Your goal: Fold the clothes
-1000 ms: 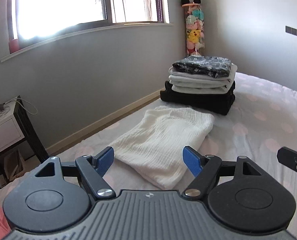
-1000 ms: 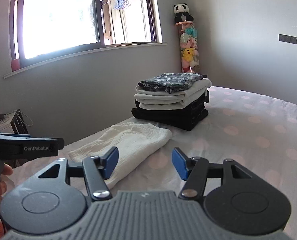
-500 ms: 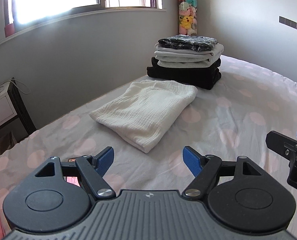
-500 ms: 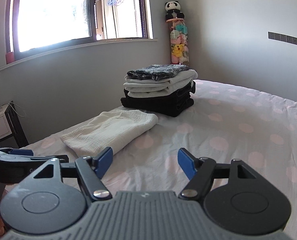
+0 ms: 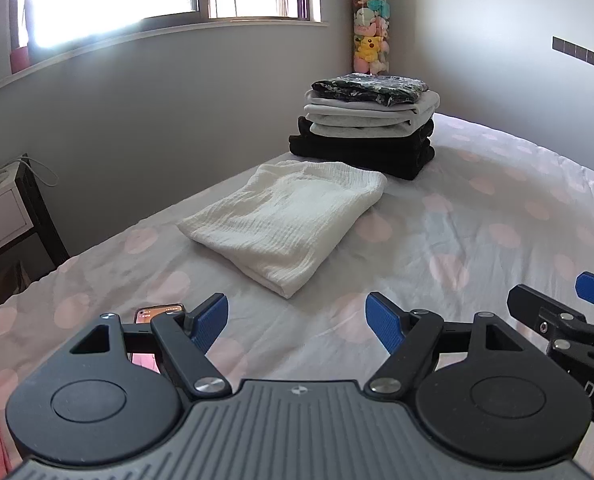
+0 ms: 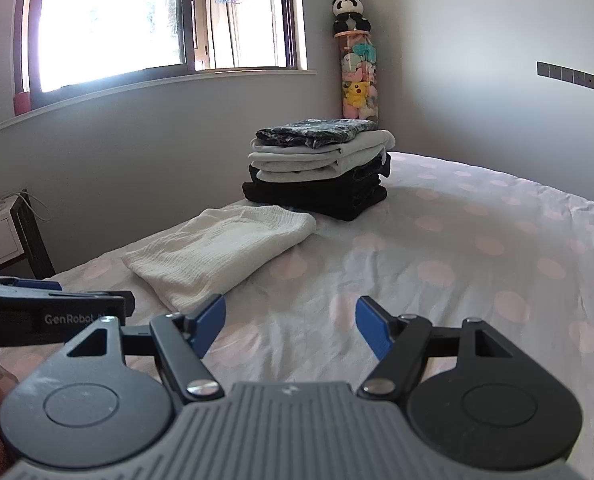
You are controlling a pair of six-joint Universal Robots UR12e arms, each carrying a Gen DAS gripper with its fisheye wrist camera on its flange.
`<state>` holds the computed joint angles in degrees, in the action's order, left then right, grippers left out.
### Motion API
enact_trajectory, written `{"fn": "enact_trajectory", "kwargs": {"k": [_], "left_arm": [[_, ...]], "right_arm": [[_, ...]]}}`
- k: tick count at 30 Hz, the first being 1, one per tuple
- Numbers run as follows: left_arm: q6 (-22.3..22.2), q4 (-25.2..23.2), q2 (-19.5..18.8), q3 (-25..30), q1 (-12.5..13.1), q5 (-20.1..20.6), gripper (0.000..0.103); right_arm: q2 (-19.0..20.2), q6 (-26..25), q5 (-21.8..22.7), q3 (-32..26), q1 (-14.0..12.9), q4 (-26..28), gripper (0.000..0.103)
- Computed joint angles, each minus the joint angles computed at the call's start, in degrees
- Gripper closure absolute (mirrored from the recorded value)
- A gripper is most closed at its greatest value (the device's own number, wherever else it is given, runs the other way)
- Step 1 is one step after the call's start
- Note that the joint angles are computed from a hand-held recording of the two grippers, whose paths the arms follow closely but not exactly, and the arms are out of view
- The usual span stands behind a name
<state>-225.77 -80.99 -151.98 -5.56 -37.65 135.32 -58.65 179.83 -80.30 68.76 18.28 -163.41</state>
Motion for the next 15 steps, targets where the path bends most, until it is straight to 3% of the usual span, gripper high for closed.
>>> {"fn": "enact_trajectory", "kwargs": {"k": [9,14,15], "left_arm": [[1.23,1.86,0.61,-1.46,-0.43,0.4,0.014],[2.01,1.95,-0.14,-0.2,-0.63,0.33,0.014],[1.97,0.28,-1.45,2.49,-0.69,0.61,0.014]], "right_arm": [[-0.46,0.17,-0.33,0.62,0.19,0.19,0.028],[-0.51,-0.14,-0.39,0.59,0.3,0.64,0.027],[-0.55,-0.15,-0.73,0.62,0.37,0.75,0.027]]}}
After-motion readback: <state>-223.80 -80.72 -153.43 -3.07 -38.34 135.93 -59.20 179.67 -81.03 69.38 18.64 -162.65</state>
